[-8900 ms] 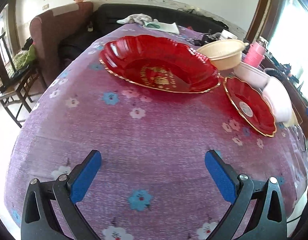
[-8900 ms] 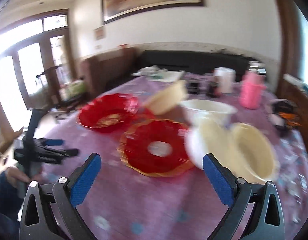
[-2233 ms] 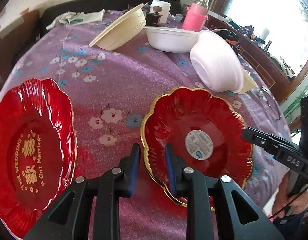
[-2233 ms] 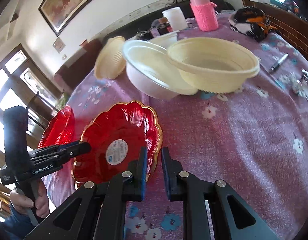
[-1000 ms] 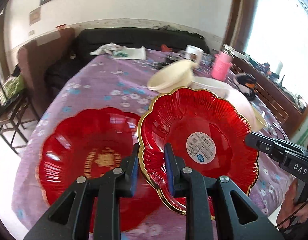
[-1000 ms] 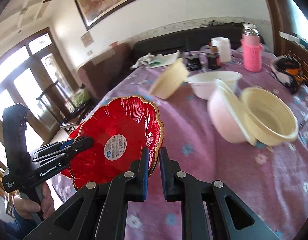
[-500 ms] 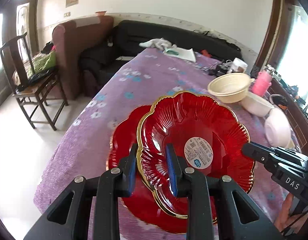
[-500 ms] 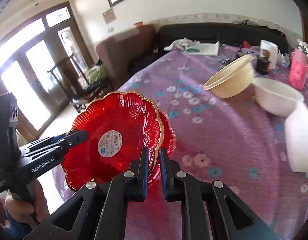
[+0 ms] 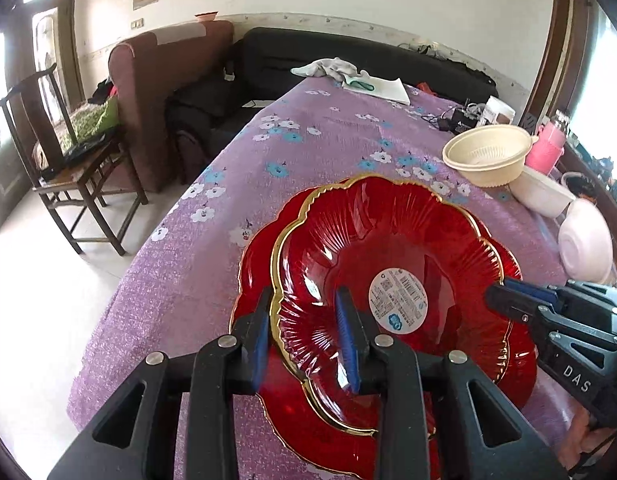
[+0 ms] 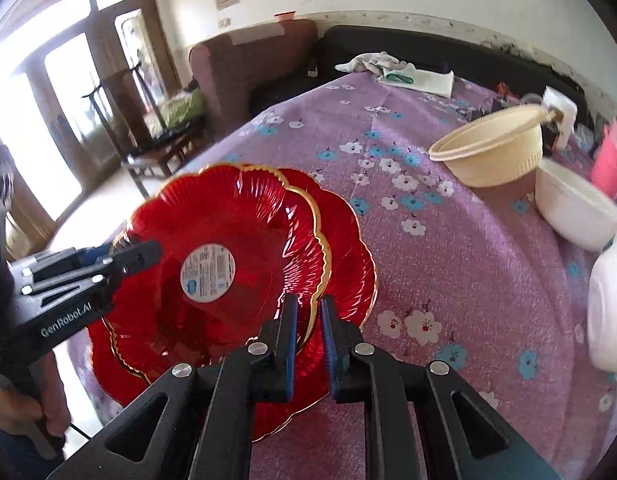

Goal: Organize plates and bowls

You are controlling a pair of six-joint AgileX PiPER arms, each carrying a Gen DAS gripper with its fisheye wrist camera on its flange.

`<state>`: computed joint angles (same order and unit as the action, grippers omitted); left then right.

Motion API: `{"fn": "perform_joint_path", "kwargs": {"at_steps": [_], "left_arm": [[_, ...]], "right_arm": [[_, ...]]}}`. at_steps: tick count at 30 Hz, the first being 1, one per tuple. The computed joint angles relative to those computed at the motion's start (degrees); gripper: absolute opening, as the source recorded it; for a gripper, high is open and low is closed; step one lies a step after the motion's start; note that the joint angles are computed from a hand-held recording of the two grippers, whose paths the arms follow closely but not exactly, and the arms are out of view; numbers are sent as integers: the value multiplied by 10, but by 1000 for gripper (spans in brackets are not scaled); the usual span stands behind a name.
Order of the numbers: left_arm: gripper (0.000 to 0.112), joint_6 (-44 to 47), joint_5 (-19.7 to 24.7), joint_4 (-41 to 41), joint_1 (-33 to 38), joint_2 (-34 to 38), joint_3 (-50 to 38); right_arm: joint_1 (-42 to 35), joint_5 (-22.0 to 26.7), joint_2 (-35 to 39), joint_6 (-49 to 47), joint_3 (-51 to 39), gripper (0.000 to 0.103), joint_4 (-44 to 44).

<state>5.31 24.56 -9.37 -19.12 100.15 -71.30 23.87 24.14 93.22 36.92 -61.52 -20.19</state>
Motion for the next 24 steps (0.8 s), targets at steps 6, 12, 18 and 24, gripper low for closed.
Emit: {"fn": "perform_joint_path", "kwargs": {"at_steps": [6,12,18,24], "left_arm": [[39,-39,1,49,-14,3,-4],[44,-42,5,56,-17,5,-6],[50,-45,2,65,-22,-2,0],[62,-95,-13,115,-30,-22,15]], "right_arm": [[32,40,11,83,-13,18,-108],[43,52,13,78,-20,36,-119],[52,51,-2,116,-6,44,-157],[38,13,-51,142,37,50,-160]]}}
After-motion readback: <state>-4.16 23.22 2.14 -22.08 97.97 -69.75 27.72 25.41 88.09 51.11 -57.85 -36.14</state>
